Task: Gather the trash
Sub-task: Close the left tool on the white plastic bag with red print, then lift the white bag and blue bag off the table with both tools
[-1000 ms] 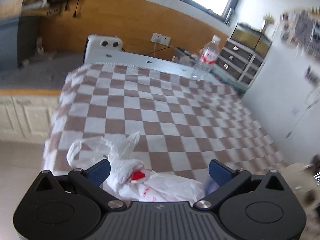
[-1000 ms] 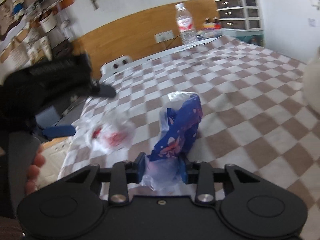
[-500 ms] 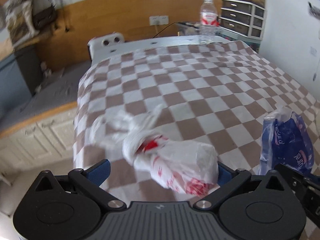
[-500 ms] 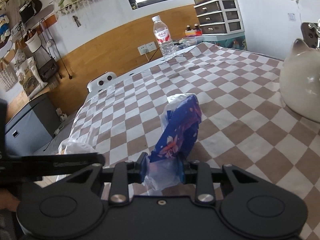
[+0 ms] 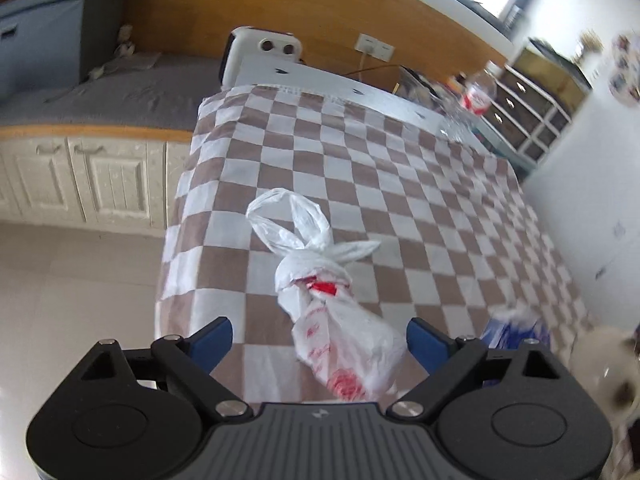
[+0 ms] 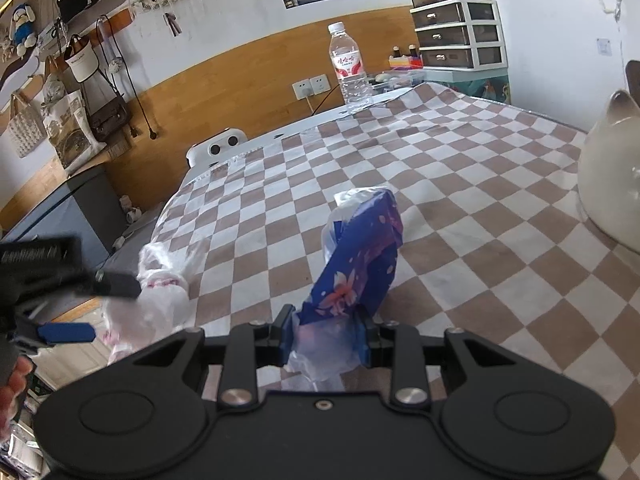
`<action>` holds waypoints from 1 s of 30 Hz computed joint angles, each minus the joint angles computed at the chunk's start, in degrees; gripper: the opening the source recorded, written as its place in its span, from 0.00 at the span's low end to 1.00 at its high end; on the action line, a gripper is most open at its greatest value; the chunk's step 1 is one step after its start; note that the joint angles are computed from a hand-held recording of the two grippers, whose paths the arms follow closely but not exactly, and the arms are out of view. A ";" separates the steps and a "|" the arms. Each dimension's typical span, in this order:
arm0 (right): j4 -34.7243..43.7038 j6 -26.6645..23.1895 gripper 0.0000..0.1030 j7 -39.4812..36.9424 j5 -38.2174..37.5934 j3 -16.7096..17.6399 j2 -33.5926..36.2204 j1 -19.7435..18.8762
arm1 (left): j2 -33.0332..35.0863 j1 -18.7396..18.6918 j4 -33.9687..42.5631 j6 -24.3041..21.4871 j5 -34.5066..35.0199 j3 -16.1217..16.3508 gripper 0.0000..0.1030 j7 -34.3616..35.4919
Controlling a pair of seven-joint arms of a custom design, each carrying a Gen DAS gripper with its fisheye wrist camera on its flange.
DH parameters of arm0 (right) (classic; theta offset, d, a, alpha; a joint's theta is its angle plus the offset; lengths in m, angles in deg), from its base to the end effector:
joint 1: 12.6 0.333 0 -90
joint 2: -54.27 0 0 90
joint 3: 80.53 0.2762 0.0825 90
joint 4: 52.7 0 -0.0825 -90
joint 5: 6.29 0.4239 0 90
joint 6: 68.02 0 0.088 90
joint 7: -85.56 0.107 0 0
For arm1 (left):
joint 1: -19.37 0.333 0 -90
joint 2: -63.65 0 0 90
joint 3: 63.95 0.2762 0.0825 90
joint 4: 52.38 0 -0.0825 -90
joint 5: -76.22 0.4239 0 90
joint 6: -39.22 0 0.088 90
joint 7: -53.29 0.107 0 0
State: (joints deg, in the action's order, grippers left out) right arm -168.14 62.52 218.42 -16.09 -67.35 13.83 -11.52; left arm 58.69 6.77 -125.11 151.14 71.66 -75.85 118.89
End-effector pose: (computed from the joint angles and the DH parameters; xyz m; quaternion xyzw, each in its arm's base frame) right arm 0.3954 0.1434 0.7886 -0.4735 0.7390 -0.2819 0.3876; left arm 0.5021 -0.2440 0.8355 -0.6525 0.6580 -0.3618 0.1021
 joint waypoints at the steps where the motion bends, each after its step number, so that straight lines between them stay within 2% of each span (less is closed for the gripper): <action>1: -0.06 0.02 0.31 -0.05 0.08 -0.04 -0.02 0.11 | 0.66 -0.09 0.43 0.43 0.75 -0.30 0.90 -1.26; 4: -0.09 0.07 0.30 -0.46 0.19 -0.11 0.03 0.37 | 2.35 -0.46 1.24 0.52 1.77 -0.83 0.88 -4.60; 7: -0.08 -0.03 0.30 -0.82 0.32 -0.18 0.14 0.52 | 2.63 -0.78 0.45 0.07 1.10 -0.94 0.76 -4.75; 9: 0.02 -0.26 0.30 -1.00 0.21 -0.10 0.21 0.51 | 2.12 -0.90 -0.89 0.25 0.69 -0.93 0.59 -4.46; 11: 0.17 -0.41 0.30 -1.29 0.10 -0.05 0.33 0.57 | 0.97 -0.95 -2.89 1.49 1.99 -0.99 0.48 -5.02; 14: 0.35 -0.16 0.29 -1.80 0.41 -0.34 0.56 0.91 | -0.79 -0.85 -5.54 3.39 1.28 -0.52 0.41 -4.21; 23: -0.25 2.42 0.27 -3.15 2.01 -0.82 0.34 1.80 | -8.81 -0.84 -15.26 10.26 1.51 0.65 0.38 3.19; 30: 0.14 4.59 0.26 -4.60 1.82 -0.06 0.34 1.86 | -14.56 -0.54 -20.23 14.85 7.38 0.59 0.38 7.76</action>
State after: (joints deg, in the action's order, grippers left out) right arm -167.99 67.11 213.83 -14.27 -67.41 14.18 -9.65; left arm 44.14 6.23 -145.34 165.99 79.04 -75.26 126.66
